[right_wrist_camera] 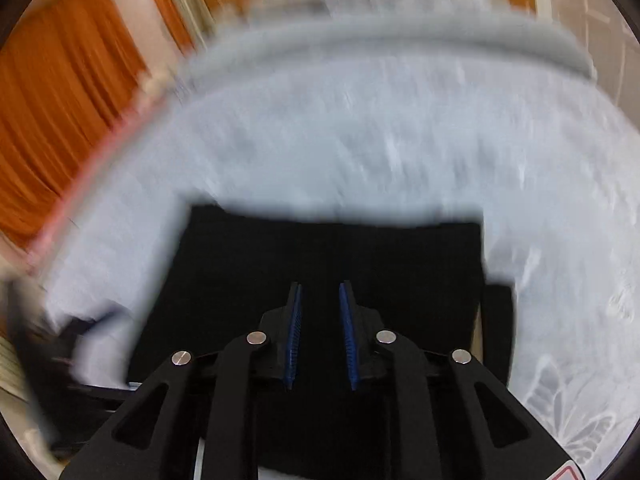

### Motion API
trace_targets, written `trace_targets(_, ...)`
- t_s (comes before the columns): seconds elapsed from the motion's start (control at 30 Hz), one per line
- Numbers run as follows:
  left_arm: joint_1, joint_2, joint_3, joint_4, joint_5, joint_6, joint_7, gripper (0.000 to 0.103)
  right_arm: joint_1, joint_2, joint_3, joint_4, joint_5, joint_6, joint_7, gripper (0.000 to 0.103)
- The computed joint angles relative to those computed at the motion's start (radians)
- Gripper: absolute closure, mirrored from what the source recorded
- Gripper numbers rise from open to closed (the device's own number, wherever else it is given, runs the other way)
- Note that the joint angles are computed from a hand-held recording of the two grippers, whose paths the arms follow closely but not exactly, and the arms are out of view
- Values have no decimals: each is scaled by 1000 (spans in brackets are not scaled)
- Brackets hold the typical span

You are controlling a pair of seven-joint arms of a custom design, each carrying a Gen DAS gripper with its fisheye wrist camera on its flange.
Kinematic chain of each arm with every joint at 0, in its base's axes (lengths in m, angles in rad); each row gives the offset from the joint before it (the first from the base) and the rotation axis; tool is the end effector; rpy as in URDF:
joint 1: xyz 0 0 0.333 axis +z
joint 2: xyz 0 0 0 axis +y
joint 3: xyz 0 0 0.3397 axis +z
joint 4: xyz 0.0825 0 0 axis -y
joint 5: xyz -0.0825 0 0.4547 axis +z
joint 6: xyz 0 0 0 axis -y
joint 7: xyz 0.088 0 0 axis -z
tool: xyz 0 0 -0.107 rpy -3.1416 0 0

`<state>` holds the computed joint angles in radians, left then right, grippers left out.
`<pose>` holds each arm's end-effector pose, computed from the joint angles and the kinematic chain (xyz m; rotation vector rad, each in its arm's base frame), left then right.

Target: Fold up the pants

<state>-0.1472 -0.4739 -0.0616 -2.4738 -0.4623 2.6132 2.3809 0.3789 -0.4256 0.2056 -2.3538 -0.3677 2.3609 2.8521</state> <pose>0.4897 -0.0956 0.5196 -1.1257 2.3982 -0.7753 0.4292 0.2874 0.5308 -1.3624 2.2661 -0.4509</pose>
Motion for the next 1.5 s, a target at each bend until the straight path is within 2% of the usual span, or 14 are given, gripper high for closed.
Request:
trace_targets(0.07,-2,-2,2,-3,-1,6,8,5,2,-18,-27,-49,23,51,36,102)
trace_targets(0.1,-2,-2,3,-4,-1,6,9,5,-24,-60,-7,-68,30,48,102,103)
trace_targets(0.17,1,-2,0,-5,4,11,6,5,-49,-86,50,-34,-39,-65,147,89)
trace_targets(0.27,-2,-4,9,2,-4,-11,11,5,-17,-163,58,-83,-55,-10,185,86)
trace_targets(0.4,0,-11,10,-2,-6,-14,20,5,35,-153,82,-50,-12,-176,156,42)
trace_targets(0.53,4,-18,34,1,-33,-38,36,5,91,-211,61,-116,36,-162,138,39)
trace_targets(0.57,10,-14,34,4,-34,-45,35,5,97,-211,55,-129,47,-151,132,39)
trace_targets(0.7,33,10,24,30,-22,-86,8,5,102,-211,63,-131,39,-165,105,95)
trace_targets(0.83,42,3,14,20,-17,-64,-3,5,105,-276,99,-152,17,-172,164,97)
trace_targets(0.93,41,1,10,13,-6,-57,-1,5,126,-261,43,-193,94,-153,144,86)
trace_targets(1.07,39,-8,9,7,-2,-41,-6,5,70,-334,113,-183,5,-215,218,33)
trace_targets(1.1,38,-8,10,7,-1,-44,-8,5,65,-353,118,-187,-8,-230,237,26)
trace_targets(1.37,34,-18,17,2,0,-53,-8,5,79,-398,60,-252,46,-175,302,26)
trace_targets(1.5,28,-33,24,-1,-11,-68,2,5,73,-364,76,-230,45,-167,300,26)
